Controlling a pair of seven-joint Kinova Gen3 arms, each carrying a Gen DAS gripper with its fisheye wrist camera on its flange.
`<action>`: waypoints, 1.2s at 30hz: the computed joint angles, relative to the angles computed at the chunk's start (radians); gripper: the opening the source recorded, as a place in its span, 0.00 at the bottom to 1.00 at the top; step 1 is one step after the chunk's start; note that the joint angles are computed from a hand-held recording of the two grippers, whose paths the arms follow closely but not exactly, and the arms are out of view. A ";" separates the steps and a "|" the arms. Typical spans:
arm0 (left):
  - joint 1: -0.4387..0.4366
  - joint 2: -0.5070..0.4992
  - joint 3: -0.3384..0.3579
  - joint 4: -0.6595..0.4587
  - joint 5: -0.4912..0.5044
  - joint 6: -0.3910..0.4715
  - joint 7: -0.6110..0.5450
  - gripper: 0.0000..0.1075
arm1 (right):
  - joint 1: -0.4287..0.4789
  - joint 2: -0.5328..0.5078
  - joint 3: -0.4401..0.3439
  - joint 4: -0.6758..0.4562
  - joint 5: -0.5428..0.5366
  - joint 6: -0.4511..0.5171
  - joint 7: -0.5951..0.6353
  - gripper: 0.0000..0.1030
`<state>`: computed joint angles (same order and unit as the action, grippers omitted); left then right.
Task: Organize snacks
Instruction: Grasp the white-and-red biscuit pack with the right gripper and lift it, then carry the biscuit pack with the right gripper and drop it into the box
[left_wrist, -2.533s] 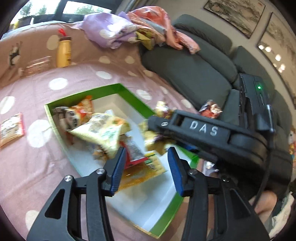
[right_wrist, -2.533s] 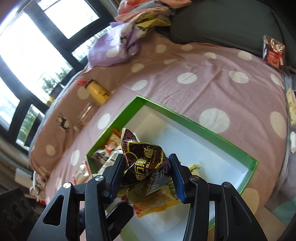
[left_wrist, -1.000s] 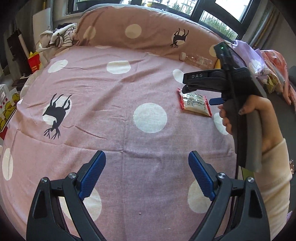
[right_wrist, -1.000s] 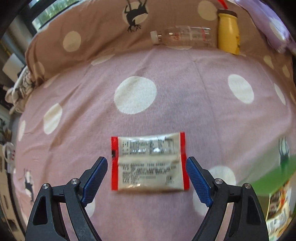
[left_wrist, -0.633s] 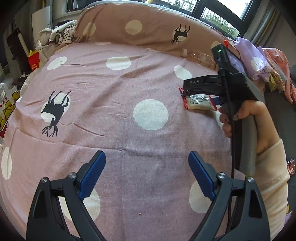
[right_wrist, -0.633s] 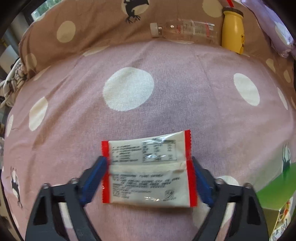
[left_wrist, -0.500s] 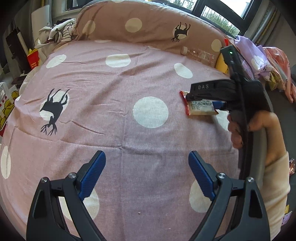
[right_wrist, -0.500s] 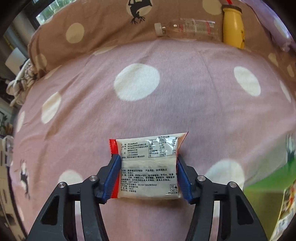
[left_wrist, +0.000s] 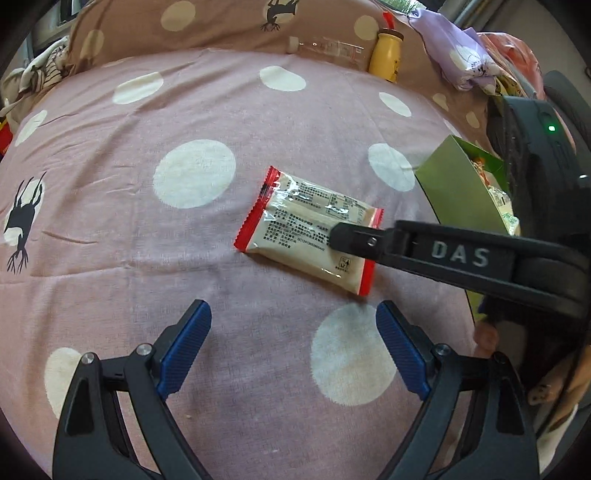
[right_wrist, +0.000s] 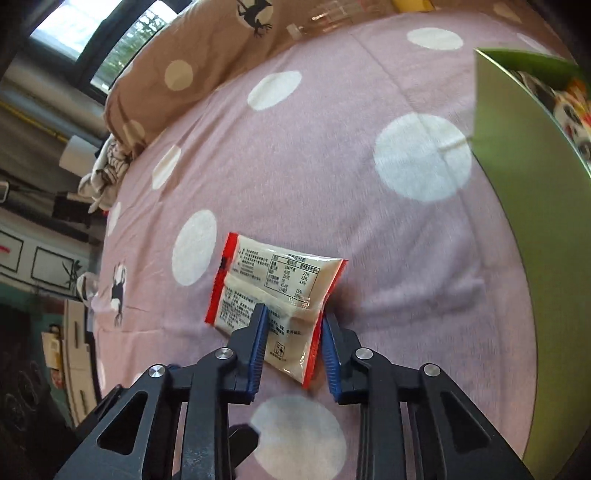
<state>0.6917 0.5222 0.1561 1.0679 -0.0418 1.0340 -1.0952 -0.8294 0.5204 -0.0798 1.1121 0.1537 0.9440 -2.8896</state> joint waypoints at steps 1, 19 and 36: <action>0.002 0.000 -0.003 0.002 -0.005 -0.003 0.000 0.85 | -0.004 -0.005 0.002 0.005 0.004 0.002 -0.005 0.26; -0.026 0.077 -0.008 -0.089 0.069 -0.006 0.025 0.78 | 0.160 0.136 -0.097 -0.238 -0.066 0.134 0.329 0.67; 0.039 -0.031 -0.025 0.026 -0.058 -0.158 0.069 0.39 | -0.079 -0.015 0.086 -0.085 0.075 0.079 0.167 0.42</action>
<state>0.7307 0.4914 0.1307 1.0942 -0.1001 0.8765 -1.0265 -0.9080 0.5058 0.0060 1.0271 0.2283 1.0234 -2.7231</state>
